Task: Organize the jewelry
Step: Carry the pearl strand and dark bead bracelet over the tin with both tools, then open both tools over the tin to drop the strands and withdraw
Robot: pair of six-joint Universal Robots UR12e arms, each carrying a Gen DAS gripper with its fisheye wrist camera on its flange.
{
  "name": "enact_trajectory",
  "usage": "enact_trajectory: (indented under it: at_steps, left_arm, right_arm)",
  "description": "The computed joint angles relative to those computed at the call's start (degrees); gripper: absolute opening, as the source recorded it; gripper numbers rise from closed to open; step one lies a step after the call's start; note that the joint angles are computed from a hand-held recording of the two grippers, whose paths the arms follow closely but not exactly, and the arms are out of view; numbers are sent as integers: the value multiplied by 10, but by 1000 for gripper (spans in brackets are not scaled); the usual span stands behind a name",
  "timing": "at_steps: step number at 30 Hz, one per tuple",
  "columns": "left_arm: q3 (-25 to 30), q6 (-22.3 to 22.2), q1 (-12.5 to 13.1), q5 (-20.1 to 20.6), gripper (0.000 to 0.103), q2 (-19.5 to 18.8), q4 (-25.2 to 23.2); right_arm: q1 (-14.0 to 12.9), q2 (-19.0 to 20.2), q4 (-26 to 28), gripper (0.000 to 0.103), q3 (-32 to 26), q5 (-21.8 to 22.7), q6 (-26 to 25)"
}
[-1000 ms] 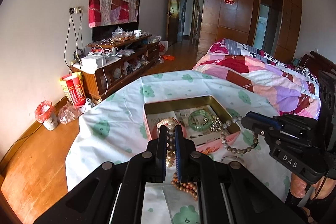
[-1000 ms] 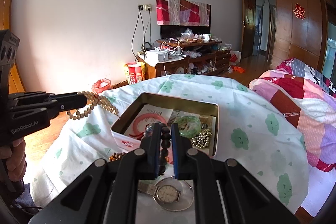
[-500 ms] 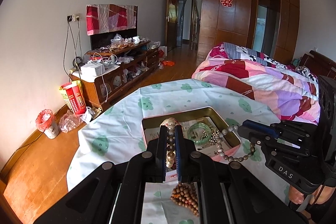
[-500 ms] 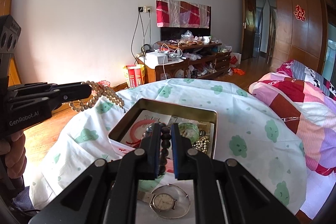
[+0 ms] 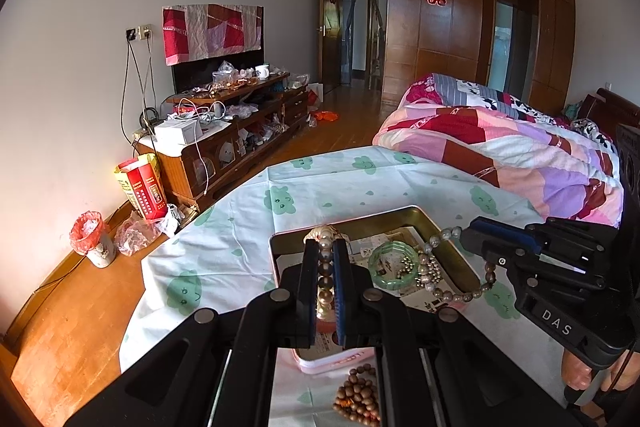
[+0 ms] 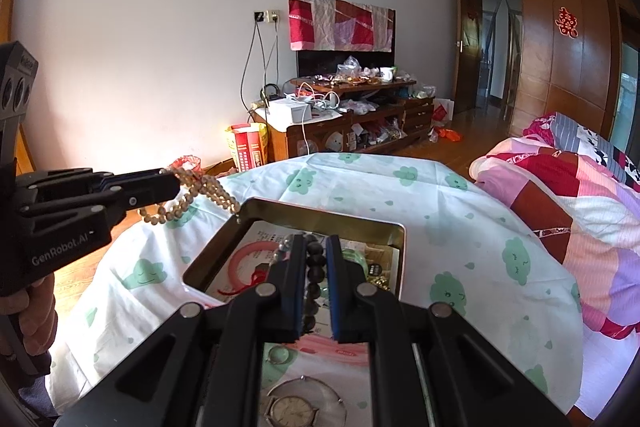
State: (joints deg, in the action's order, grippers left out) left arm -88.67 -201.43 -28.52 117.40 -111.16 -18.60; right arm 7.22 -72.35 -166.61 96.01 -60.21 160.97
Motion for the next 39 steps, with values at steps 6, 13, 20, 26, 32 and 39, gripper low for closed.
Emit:
enact_trajectory:
  at_steps: [6, 13, 20, 26, 32, 39]
  left_arm:
    - [11, 10, 4, -10, 5, -10, -16]
    - [20, 11, 8, -15, 6, -20, -35]
    - [30, 16, 11, -16, 6, -30, -48]
    - [37, 13, 15, -22, 6, -37, -61]
    - [36, 11, 18, -37, 6, -38, -71]
    - [39, 22, 16, -36, 14, -41, -72]
  right_arm:
    - [3, 12, 9, 12, -14, -13, 7]
    - [8, 24, 22, 12, -29, -28, 9]
    - [12, 33, 36, 12, -39, -41, 3]
    - [16, 40, 48, 12, -44, -54, -2]
    - [17, 44, 50, 12, -45, -64, -7]
    - [17, 47, 58, 12, -43, -65, -13]
